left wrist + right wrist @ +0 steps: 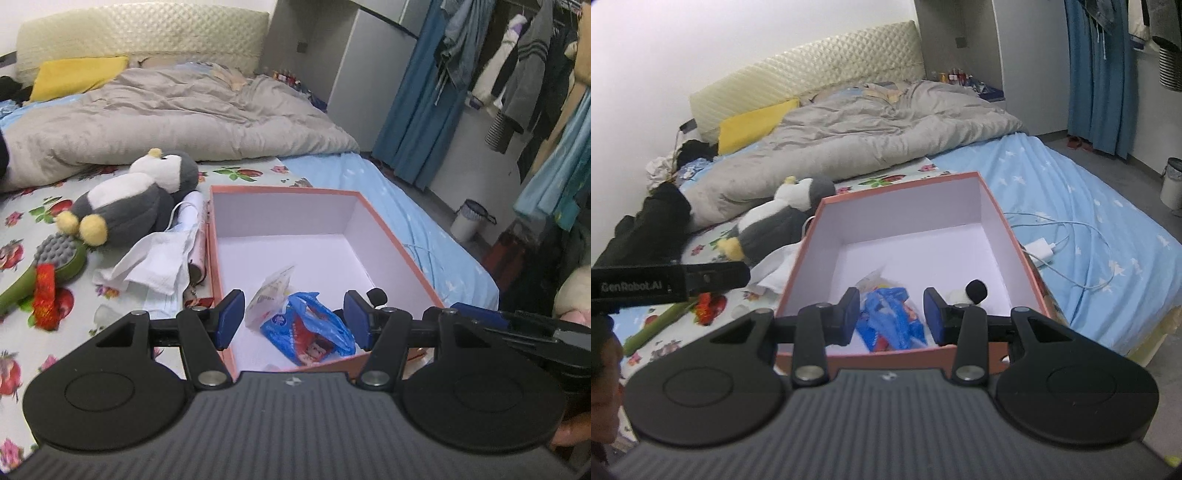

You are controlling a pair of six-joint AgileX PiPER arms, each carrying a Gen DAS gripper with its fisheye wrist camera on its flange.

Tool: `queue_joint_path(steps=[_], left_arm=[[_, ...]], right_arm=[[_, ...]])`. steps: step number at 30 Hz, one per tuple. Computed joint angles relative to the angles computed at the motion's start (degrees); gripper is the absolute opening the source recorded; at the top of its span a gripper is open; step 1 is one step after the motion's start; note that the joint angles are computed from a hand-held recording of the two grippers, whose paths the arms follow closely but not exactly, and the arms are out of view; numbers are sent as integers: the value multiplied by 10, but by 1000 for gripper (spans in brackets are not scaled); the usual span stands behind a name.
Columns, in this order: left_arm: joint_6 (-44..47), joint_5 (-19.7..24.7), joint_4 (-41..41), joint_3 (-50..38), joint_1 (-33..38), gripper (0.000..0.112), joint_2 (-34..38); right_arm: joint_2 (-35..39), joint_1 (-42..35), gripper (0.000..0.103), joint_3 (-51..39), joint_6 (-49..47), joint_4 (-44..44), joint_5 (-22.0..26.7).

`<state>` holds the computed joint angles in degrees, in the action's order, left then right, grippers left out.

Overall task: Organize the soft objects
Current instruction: 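Withdraw both open grippers from the box back over the bed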

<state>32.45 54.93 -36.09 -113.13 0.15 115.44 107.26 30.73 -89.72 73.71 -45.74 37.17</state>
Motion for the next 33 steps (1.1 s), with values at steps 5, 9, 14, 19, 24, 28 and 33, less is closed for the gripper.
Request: queue_joint_path(steps=[5,9,14,19,24,28,33], left_arm=[[58,-32,-35,126,23,65,-82],[89,-49,-55,208,47,65,-138],[110,-54,-72,274,86,65,-186],[133,-58,-83,322,130,65,-219],[154,-59,-97,359,196,65,-249],[164,-45,-103,374,252,65,-264],[202,-54,-115,400,294,65,-266]], right_arm=[[-22,34,41,33,35,-33,4],[-41,57,42,54,55,-47,7],[-55,85,42,73,72,-59,6],[-45,113,42,69,74,-55,4],[-24,132,42,51,62,-44,-12],[-8,153,42,35,68,-58,-21],[23,173,42,-2,12,-8,-20]])
